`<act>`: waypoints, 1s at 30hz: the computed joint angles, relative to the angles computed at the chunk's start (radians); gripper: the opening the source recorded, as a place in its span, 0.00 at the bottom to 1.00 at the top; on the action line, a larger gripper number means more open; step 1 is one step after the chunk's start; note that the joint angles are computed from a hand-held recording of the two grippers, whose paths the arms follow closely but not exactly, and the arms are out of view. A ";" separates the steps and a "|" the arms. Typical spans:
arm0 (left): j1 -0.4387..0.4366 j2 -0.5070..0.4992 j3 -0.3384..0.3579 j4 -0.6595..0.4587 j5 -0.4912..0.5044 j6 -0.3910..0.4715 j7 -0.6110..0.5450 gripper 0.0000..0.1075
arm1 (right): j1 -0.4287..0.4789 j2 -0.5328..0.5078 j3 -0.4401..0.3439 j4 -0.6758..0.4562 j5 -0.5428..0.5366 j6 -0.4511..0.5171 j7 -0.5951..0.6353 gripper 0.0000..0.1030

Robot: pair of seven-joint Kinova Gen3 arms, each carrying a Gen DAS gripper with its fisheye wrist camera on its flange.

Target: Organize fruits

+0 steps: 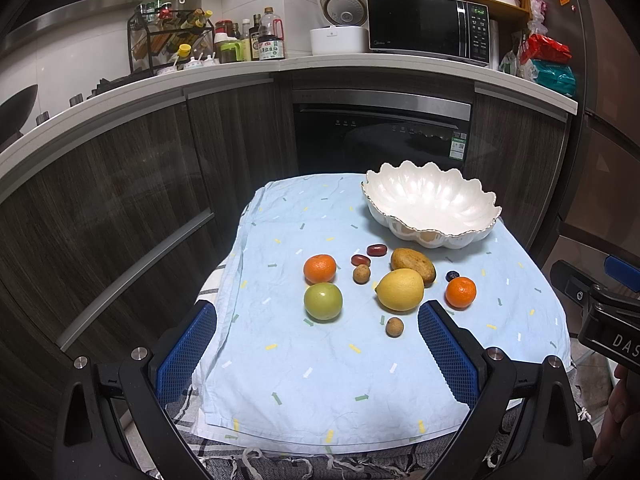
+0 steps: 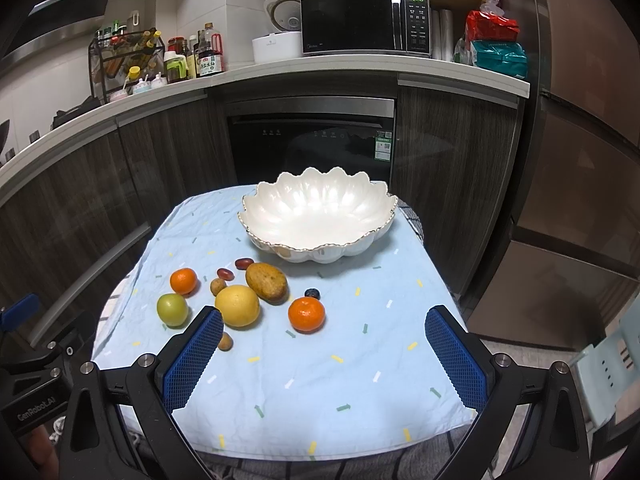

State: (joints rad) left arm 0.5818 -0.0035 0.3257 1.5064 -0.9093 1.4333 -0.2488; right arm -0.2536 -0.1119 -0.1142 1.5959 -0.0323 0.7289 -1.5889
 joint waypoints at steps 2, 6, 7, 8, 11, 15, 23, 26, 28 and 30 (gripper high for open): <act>0.000 0.000 0.000 0.002 0.000 -0.002 0.001 0.96 | 0.000 0.001 0.000 -0.001 0.001 0.001 -0.001 0.99; 0.000 0.000 -0.001 0.002 0.000 -0.002 0.001 0.96 | 0.000 0.000 -0.001 0.000 0.002 -0.001 -0.003 0.99; 0.000 0.000 0.000 0.001 0.000 -0.001 0.000 0.96 | -0.001 0.000 -0.001 0.001 0.002 -0.002 -0.003 0.99; 0.000 0.000 -0.001 0.002 0.000 -0.002 0.001 0.96 | -0.001 -0.001 -0.001 0.002 0.002 -0.003 -0.003 0.99; 0.000 0.000 -0.001 0.001 0.000 -0.002 0.001 0.96 | -0.001 -0.001 0.000 0.000 0.002 -0.003 -0.003 0.99; 0.000 0.001 -0.001 0.001 0.000 -0.002 0.001 0.96 | 0.000 -0.003 0.000 0.001 0.005 -0.009 -0.004 1.00; -0.008 0.003 -0.009 -0.009 0.020 -0.002 -0.014 0.96 | -0.003 0.005 -0.008 -0.004 0.027 -0.013 -0.013 1.00; -0.017 0.002 -0.016 -0.004 0.029 -0.016 -0.021 0.96 | -0.006 0.012 -0.011 -0.006 0.034 -0.016 -0.018 1.00; -0.025 0.001 -0.022 0.005 0.034 -0.033 -0.024 0.96 | -0.009 0.016 -0.013 -0.004 0.040 -0.020 -0.019 0.99; -0.033 0.002 -0.026 0.006 0.043 -0.040 -0.031 0.96 | -0.013 0.021 -0.013 -0.004 0.038 -0.024 -0.013 0.99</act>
